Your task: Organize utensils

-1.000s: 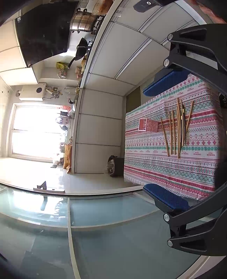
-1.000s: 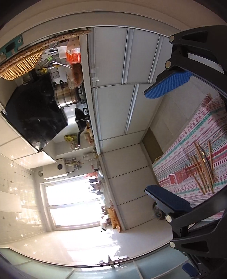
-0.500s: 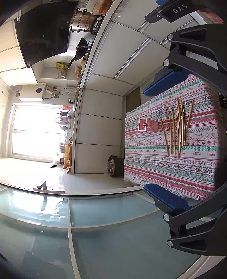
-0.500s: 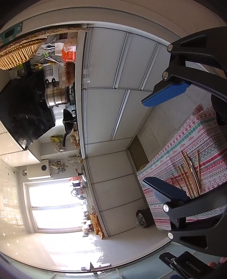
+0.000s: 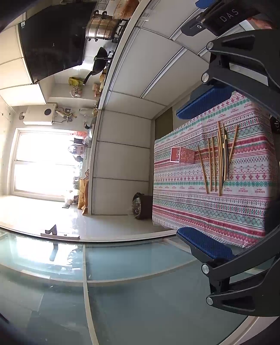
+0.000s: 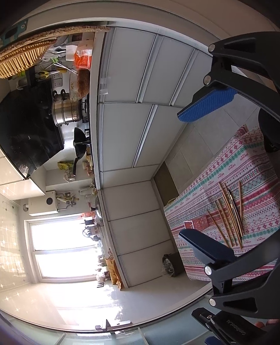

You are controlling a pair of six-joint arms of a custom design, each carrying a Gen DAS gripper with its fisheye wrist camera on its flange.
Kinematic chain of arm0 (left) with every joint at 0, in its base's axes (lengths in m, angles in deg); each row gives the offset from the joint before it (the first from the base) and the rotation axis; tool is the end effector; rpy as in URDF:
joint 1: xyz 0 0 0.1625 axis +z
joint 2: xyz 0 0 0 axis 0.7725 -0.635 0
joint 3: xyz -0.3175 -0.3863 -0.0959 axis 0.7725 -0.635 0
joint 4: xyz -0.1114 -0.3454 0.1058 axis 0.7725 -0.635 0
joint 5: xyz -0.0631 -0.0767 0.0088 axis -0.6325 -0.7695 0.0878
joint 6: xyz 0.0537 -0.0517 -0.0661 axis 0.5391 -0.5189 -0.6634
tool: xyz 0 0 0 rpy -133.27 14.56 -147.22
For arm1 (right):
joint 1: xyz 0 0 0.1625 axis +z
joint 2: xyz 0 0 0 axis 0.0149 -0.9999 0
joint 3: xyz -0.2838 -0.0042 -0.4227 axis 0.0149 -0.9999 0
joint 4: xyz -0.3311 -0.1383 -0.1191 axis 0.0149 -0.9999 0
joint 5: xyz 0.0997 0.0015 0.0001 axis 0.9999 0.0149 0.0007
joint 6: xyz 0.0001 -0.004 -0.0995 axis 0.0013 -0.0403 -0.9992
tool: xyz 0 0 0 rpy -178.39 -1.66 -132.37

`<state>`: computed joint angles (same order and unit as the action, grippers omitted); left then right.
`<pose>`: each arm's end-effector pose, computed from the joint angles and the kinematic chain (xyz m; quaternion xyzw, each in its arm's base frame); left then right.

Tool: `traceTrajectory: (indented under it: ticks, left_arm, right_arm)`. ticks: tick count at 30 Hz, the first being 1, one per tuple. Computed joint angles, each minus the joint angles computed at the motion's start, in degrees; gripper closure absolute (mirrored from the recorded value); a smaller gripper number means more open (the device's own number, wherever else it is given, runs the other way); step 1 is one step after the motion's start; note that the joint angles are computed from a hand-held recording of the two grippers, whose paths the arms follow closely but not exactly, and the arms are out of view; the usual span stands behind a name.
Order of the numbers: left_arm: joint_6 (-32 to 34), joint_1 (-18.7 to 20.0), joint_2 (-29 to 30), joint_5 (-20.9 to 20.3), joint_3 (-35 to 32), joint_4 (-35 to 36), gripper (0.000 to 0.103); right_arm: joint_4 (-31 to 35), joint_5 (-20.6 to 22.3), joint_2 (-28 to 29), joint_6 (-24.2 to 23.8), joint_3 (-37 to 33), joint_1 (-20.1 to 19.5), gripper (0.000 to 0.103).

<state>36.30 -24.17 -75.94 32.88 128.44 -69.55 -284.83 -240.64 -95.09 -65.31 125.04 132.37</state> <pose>-0.4362 -0.4753 0.4441 0.1137 0.7474 -0.5570 0.3439 0.5084 -0.4758 0.2976 0.0985 -0.7415 0.5854 0.3127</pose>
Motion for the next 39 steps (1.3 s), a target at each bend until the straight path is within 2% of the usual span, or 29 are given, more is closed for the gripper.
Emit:
traceTrajectory:
  ticks: [5, 20, 28, 30, 32, 33, 36, 39]
  left_arm:
    - [-0.1, 0.0, 0.0, 0.0, 0.0, 0.1, 0.007]
    - [-0.2, 0.2, 0.1, -0.5, -0.1, 0.3, 0.007]
    - [0.6, 2.8, 1.5, -2.8, -1.7, 1.6, 0.007]
    - [4.2, 4.3, 3.0, -4.2, -3.2, -0.7, 0.007]
    - [12.9, 6.8, 5.2, -8.6, -5.7, -5.8, 0.007]
    - [16.2, 8.2, 6.3, -11.3, -7.4, -5.8, 0.007]
    - [22.9, 13.3, 10.5, -20.0, -15.7, 4.8, 0.007]
    - [25.1, 18.5, 16.1, -27.1, -26.2, 20.7, 0.007]
  right_arm:
    - [2.4, 0.2, -0.4, 1.7, 0.4, -0.1, 0.006]
    - [5.6, 0.4, -0.3, 3.0, 0.3, -0.5, 0.006]
    - [10.7, 1.0, 0.1, 7.1, -0.1, -2.4, 0.006]
    - [14.5, 2.1, -0.4, 10.5, 0.3, -3.6, 0.006]
    - [21.0, 4.9, -1.8, 17.7, 1.4, -5.6, 0.006]
    - [25.2, 6.7, -2.6, 21.8, 1.9, -6.9, 0.006]
    - [37.5, 11.6, -4.2, 32.4, 2.0, -11.1, 0.006]
    - [42.7, 13.9, -3.9, 37.8, 1.6, -15.0, 0.006]
